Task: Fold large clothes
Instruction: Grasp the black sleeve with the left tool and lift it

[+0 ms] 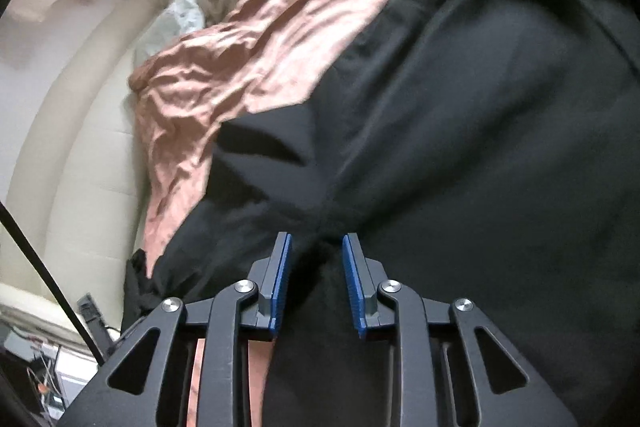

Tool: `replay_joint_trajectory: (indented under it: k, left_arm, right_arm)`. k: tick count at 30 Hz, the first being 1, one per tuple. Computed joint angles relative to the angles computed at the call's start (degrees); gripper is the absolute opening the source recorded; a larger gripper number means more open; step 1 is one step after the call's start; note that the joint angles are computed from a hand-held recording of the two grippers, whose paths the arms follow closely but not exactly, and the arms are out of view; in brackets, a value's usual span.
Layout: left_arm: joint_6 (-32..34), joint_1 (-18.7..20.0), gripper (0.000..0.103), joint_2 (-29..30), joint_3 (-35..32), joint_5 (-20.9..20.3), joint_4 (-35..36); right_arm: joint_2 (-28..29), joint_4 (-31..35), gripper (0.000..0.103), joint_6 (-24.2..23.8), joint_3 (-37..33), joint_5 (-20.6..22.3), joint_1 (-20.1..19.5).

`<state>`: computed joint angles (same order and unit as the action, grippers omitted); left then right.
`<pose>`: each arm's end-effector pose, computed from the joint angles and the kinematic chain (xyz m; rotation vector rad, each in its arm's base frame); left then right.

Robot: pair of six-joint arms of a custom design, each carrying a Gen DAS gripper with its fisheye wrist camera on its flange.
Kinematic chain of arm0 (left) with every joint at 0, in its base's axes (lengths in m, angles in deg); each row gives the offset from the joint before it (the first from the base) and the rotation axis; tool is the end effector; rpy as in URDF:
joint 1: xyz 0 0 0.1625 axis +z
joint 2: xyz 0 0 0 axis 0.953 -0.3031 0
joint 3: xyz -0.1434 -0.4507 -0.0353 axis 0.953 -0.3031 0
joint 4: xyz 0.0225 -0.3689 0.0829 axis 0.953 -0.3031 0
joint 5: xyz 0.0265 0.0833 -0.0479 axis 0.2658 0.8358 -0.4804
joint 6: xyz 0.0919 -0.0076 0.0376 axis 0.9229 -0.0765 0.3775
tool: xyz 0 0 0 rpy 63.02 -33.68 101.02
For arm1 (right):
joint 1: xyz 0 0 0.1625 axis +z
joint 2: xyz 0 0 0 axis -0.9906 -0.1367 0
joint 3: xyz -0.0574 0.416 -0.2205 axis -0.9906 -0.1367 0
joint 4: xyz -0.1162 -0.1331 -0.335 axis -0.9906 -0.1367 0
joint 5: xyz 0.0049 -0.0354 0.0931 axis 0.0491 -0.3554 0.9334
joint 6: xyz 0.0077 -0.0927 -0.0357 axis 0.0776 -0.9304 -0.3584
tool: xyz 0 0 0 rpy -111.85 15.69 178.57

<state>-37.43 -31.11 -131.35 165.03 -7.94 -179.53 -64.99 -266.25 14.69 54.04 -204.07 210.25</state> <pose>0.0367 -0.2555 0.3546 -0.1562 2.3171 -0.9467 0.3514 -0.3053 0.0678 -0.0362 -2.8822 0.9891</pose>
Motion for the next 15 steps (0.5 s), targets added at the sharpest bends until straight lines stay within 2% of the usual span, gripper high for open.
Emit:
replay_joint_trajectory:
  k: [1,2,3,5,7,9,12,15]
  left_arm:
    - [-0.62,-0.86,0.006,-0.16,-0.33,0.32,1.05]
    - [-2.12,-2.18,0.005,-0.51,-0.93,0.72,3.17]
    - [-5.46,-4.64,0.004,-1.29,-2.26,1.31,7.67]
    - [-10.21,-8.5,0.003,-2.37,-4.39,1.78,13.77]
    - [-15.11,-13.34,0.003,-2.87,-7.03,2.2,20.31]
    - [-20.78,-19.05,0.003,-2.53,-9.87,2.21,27.61]
    - [-24.93,-24.75,0.002,-0.51,-12.72,1.77,32.31]
    - [-23.95,-28.74,0.002,2.43,-14.52,1.57,29.11]
  right_arm:
    - [0.59,-0.39,0.02,0.32,0.06,0.0,-0.64]
    - [1.19,-1.31,0.014,0.26,0.14,-0.14,-1.16]
    - [1.58,-2.74,0.012,0.07,0.34,-0.12,-1.47]
    - [0.48,-0.92,0.012,0.84,0.2,0.1,-1.42]
    - [-0.6,0.68,0.012,1.74,0.01,-1.44,0.09]
    - [-1.29,-0.8,0.014,1.7,0.43,-1.84,1.1]
    - [-2.84,-2.08,0.016,2.56,1.43,-2.31,2.62]
    - [-4.22,-4.68,0.016,1.97,2.8,-1.69,4.14]
